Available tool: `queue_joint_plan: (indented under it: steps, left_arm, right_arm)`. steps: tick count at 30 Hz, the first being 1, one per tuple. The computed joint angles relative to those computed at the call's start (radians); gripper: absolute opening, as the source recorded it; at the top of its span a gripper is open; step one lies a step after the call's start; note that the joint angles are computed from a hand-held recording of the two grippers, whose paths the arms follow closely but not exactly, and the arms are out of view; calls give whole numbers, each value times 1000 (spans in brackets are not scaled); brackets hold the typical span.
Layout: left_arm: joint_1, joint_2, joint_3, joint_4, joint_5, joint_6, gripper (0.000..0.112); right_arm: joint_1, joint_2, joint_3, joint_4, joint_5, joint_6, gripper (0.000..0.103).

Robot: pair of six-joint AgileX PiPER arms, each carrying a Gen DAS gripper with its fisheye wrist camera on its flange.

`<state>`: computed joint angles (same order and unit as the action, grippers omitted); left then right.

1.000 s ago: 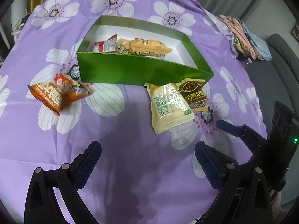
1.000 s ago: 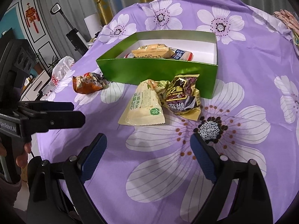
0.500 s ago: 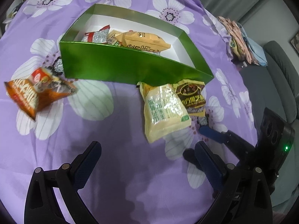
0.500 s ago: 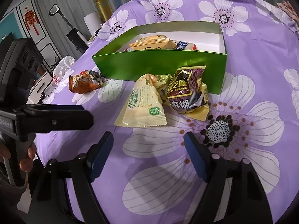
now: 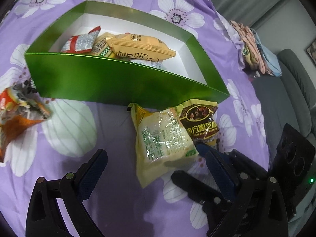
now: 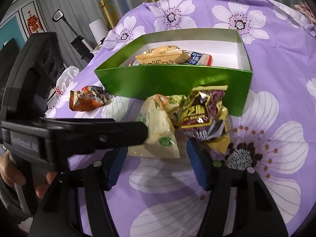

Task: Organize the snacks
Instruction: 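Grasp the pale green rice-cake packet with the left gripper and lift it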

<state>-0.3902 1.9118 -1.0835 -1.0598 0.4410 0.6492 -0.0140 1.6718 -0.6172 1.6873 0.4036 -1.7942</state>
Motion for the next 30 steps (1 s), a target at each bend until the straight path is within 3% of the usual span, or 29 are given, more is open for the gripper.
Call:
queue_joint_plan:
  steps: [4, 8, 9, 11, 15, 21, 30]
  left_arm:
    - [5, 35, -29, -18, 19, 12, 87]
    - [4, 47, -42, -4, 19, 4, 82]
    - [1, 48, -46, 9, 21, -1, 68]
    - [9, 60, -56, -23, 57, 29, 55]
    - [8, 50, -44, 11, 33, -3, 43]
    - [-2, 6, 1, 63, -7, -39, 38]
    - [-7, -127, 121, 97, -53, -73, 38]
  right_arm:
    - [21, 19, -18, 2, -19, 3, 51]
    - [30, 35, -46, -56, -33, 66, 36]
    - [35, 39, -54, -86, -39, 96, 33]
    - [52, 53, -66, -125, -62, 134, 33]
    - [38, 63, -58, -92, -41, 107, 30]
    - [61, 36, -27, -64, -36, 84, 18]
    - [114, -70, 31, -90, -36, 108, 15]
